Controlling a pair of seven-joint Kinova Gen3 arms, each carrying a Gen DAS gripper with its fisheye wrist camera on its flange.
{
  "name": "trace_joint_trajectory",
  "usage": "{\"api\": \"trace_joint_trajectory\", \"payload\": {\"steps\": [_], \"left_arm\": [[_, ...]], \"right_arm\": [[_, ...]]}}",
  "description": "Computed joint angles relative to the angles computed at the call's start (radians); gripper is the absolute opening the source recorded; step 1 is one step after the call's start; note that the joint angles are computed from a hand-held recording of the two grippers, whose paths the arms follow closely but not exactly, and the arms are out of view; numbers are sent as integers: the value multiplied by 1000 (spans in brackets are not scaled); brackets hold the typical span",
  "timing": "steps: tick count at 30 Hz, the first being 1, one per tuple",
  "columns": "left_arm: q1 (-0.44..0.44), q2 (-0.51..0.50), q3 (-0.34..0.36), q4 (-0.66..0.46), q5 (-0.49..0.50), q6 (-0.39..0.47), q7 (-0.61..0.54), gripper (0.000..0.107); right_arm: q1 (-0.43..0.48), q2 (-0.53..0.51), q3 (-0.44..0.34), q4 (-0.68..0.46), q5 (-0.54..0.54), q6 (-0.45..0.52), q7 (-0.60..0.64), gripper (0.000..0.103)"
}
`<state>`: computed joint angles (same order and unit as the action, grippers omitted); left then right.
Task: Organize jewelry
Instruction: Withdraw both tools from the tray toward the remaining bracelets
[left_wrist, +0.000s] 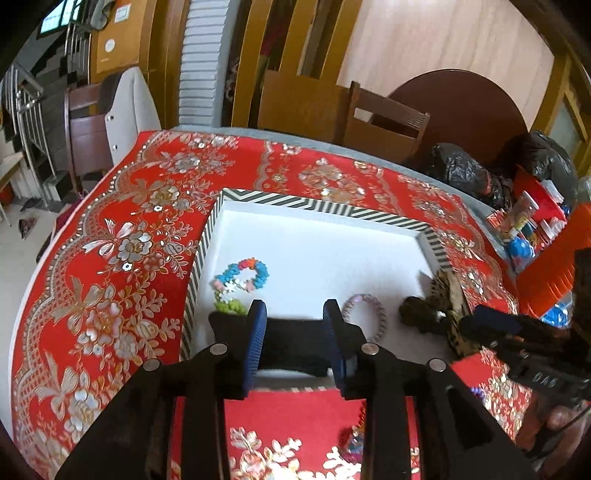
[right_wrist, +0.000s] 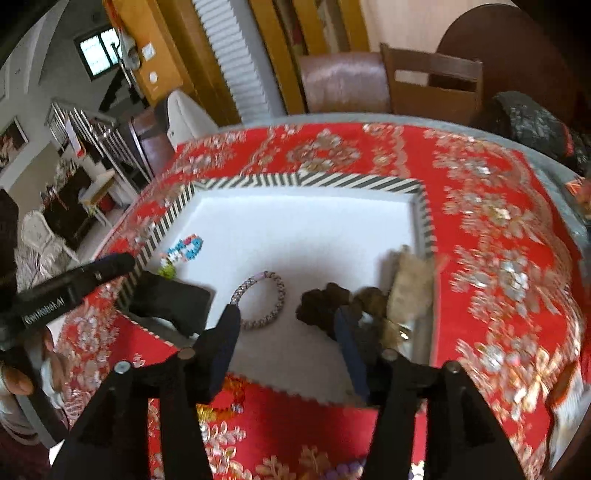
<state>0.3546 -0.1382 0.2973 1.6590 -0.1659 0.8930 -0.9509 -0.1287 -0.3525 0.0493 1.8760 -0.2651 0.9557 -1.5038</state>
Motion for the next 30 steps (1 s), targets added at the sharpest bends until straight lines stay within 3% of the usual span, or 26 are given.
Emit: {"api": "trace_joint_trajectory", "payload": {"steps": [4, 9, 13, 19, 23, 30], "left_arm": [[8, -23, 68, 3, -82, 36, 112, 35], [30, -45, 96, 22, -89, 44, 155, 35], [41, -64, 148, 35, -130, 64, 206, 35], [64, -80, 198, 38, -164, 101, 245, 35], [83, -100, 191, 45, -133, 116, 223, 35], [84, -145, 147, 74, -2, 122, 146, 35]], "right_arm": [[39, -89, -15, 9, 62, 39, -38, 58], [71, -177, -4, 26, 116, 71, -65, 63], [142, -257, -68, 47, 227, 86, -115, 64], [114, -332, -16, 59, 241, 141, -105, 65], [107, -363, 10, 72, 226, 185, -109, 73], [86, -375, 52, 93, 179, 241, -110, 73]]}}
